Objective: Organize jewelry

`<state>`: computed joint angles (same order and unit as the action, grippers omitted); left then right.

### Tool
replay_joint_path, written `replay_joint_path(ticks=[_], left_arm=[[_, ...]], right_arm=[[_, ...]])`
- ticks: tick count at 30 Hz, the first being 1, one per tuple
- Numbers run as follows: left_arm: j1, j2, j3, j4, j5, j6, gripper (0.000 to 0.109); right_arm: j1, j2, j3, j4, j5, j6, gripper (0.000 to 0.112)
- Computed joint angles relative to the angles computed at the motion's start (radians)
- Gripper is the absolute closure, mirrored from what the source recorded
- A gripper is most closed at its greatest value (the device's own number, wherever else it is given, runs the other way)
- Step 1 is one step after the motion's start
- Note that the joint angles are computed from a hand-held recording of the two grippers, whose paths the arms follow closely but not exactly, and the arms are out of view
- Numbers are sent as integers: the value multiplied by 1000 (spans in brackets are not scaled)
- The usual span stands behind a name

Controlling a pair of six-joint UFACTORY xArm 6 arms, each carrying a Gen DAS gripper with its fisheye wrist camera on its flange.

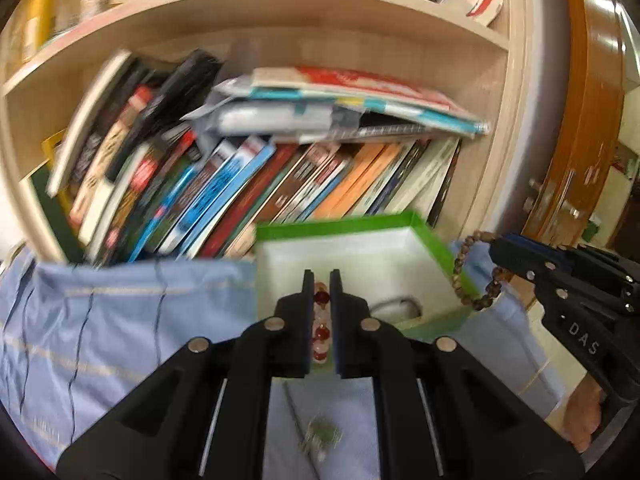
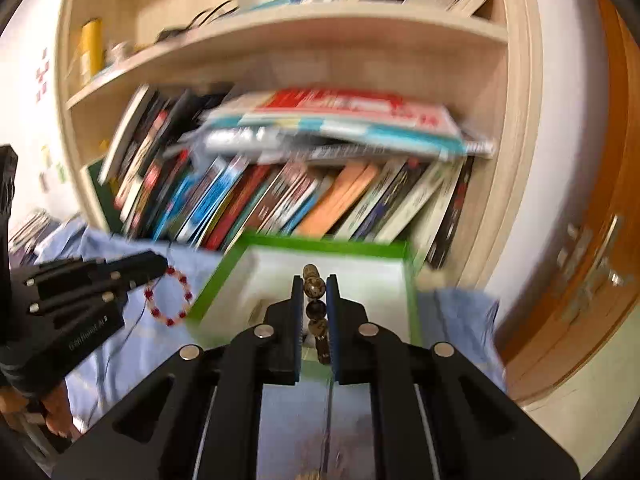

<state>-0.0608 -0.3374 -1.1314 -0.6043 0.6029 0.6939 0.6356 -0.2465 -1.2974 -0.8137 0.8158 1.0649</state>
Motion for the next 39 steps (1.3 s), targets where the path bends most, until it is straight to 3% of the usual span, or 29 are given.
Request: replay_joint_path(ticks=[4,10,12,14,15,17,20,24,26,28,33,36,38,39], left_arm=[[-35,165,-148,119,-7,-139,101],[-41,393,-275,265,36,-311,100],[-41,415,-273,285,31,-313,100],[-31,419,-264,293,25,-323,90],[-24,413,-261,284,30,-320,77],[-9,361,-209,264,-7,-302,61],[11,227,-66,326,-94,-318,55],[44,-17,210,273,-209,-227,43],[49,-99,316,272,-245,-214,40],[56,-157,389,231,-225,-168,38],[65,-162,443,249,-163,-187,36],[61,-161,457,273,-163,-209,34],[55,-164,461,271,-161,-208,33],[51,-167,465,269,-162,-207,32]], right_arm=[[-92,132,-125,159,-34,-126,101],[-137,317,-205,280,18,-195,101],[-139,344,-209,289,37,-197,92],[-141,342,-199,315,56,-204,64],[-145,305,-153,314,19,-190,60],[-139,225,-72,264,-16,-136,57],[-107,77,59,190,-13,-56,57],[-35,-120,253,82,41,65,52],[7,-184,332,49,100,118,49],[45,-226,394,36,143,160,49],[68,-291,512,119,15,143,49],[80,-237,491,106,12,137,50],[73,-185,453,117,40,122,67],[66,-170,445,139,34,98,70]])
